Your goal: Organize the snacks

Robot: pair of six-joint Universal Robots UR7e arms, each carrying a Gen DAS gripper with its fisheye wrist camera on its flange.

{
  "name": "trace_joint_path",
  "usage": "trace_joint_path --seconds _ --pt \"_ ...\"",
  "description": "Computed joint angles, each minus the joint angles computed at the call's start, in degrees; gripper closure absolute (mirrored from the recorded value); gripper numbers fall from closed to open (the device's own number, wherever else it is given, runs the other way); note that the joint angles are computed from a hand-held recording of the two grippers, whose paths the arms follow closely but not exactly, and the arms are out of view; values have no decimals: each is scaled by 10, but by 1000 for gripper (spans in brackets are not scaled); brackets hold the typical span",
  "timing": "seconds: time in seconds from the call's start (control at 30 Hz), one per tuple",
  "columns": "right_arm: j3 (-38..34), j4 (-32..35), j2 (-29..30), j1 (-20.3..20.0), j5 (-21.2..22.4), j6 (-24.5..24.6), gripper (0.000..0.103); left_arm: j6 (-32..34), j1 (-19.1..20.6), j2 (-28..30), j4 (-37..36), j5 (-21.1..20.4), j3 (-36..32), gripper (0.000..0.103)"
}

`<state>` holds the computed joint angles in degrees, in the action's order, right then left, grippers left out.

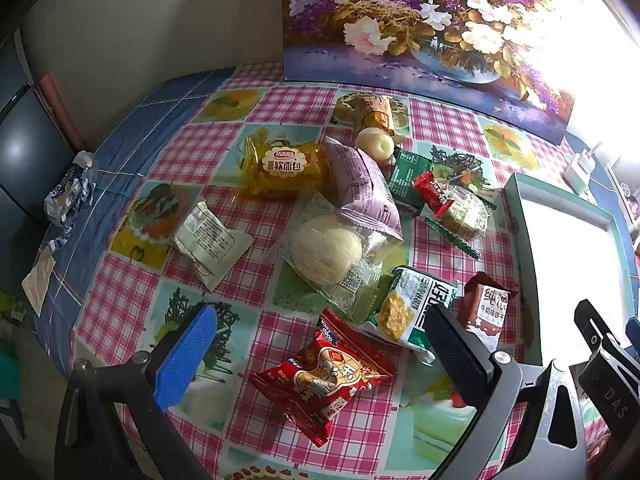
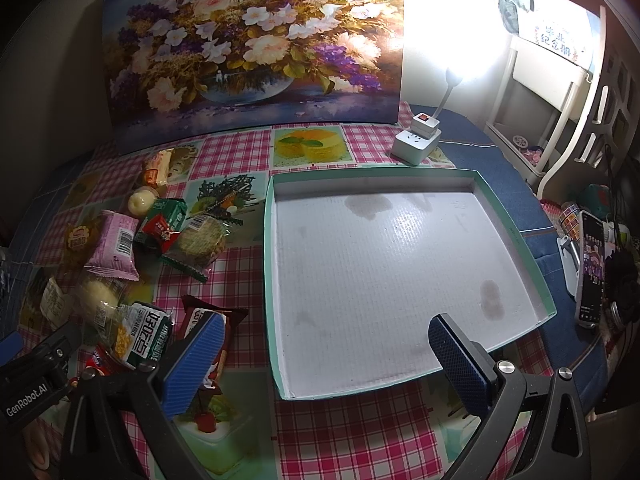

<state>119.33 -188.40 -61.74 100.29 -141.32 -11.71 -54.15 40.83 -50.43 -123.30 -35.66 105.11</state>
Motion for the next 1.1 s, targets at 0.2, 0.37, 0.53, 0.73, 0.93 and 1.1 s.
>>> trace_joint_path --seconds 0.2,0.37,0.53,0.73,0.93,1.1 --pt "1 4 0 -1 2 0 0 -5 3 1 11 -5 -7 0" --pt "-1 15 0 -2 10 -4 0 -6 7 0 14 -9 -9 0" --pt "-11 125 -8 -16 92 30 0 -19 18 -11 24 -21 -5 0" --pt "-25 168 12 -21 109 41 0 -30 37 -16 27 -53 1 0" --pt "-31 166 12 -30 119 54 1 0 45 -19 22 -71 19 0" --pt "-45 158 24 -32 137 44 12 45 43 -14 -5 -87 31 0"
